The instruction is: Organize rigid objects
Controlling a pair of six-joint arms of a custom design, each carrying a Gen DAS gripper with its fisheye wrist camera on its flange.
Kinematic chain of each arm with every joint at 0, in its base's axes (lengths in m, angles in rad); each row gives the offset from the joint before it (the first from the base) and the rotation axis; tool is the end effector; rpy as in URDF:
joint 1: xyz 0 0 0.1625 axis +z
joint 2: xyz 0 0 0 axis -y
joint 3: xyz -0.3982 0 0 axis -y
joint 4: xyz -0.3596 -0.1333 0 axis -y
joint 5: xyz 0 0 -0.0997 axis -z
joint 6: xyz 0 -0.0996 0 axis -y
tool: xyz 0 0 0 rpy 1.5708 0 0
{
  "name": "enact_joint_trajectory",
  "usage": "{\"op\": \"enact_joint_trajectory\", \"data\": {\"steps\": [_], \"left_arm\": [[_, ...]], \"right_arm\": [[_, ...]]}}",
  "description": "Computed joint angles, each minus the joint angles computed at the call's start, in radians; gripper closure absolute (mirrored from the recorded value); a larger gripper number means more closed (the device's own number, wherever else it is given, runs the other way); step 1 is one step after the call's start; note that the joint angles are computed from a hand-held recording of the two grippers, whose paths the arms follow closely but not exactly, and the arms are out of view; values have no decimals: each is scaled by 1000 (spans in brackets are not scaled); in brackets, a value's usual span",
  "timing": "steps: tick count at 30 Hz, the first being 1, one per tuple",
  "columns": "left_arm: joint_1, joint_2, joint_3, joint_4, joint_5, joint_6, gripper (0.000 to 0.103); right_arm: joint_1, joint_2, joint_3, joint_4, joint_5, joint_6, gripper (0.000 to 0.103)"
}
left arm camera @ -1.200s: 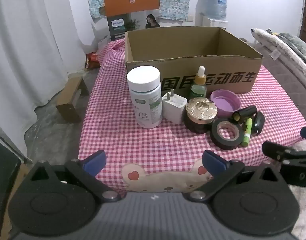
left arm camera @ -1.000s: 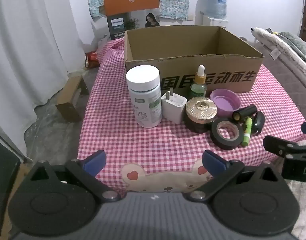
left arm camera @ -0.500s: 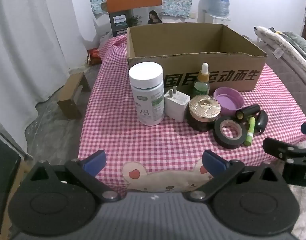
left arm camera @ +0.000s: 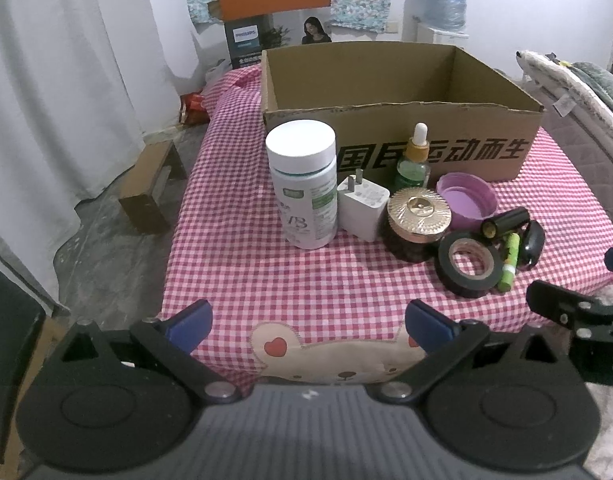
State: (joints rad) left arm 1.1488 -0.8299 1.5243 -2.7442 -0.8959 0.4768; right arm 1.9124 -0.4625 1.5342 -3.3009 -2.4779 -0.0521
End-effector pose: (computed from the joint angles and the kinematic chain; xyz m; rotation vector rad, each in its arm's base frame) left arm -0.0958 -0.6908 0.2031 0.8575 2.2513 -0.5628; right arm 0.2677 -0.5892 0.0369 0.0705 -2.2130 0.8919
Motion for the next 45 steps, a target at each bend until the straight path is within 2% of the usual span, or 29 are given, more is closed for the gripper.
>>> {"op": "enact_joint_trajectory", "data": {"steps": [30,35,42,45], "left_arm": [[2,29,-33,14,16,15,0],[5,30,-39,31,-43,44,0],[13,38,-52,78,-216,134,1],[9,56,-62,104,-270,184,5]], "right_arm": [[-14,11,-16,-20,25,-9,1],[-28,-3,4,-32,25,17,1],[-75,-70,88,-98,70,95,1],[-100,-95,114,-115,97,126,4]]}}
